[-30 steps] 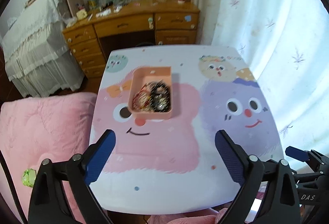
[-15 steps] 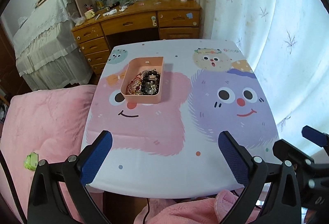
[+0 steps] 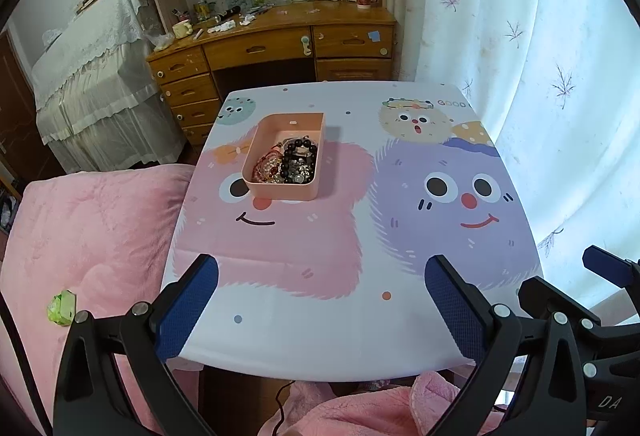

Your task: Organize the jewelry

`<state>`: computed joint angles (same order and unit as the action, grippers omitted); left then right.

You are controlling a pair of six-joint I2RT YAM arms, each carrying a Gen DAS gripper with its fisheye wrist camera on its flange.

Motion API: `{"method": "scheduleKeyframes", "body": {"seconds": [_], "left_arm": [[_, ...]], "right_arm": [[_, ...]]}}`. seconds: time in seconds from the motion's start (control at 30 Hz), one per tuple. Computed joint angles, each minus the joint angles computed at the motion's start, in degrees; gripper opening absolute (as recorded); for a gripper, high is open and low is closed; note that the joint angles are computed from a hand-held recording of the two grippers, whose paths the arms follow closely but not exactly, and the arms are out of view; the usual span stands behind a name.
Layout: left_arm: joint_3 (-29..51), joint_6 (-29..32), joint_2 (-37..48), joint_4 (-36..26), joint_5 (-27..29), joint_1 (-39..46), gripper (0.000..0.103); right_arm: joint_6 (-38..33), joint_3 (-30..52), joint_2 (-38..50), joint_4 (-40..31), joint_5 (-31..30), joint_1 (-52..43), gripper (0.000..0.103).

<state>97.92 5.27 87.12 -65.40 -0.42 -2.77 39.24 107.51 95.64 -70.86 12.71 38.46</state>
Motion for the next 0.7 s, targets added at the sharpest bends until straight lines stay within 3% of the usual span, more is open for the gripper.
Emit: {"method": "scheduleKeyframes", "body": {"seconds": [0.7], "left_arm": [[-0.42, 2.08, -0.43, 0.7, 0.73, 0.95, 0.102]], "right_arm": [[1.63, -0.79, 0.02, 0.56, 0.67, 0.92, 0.103]]}}
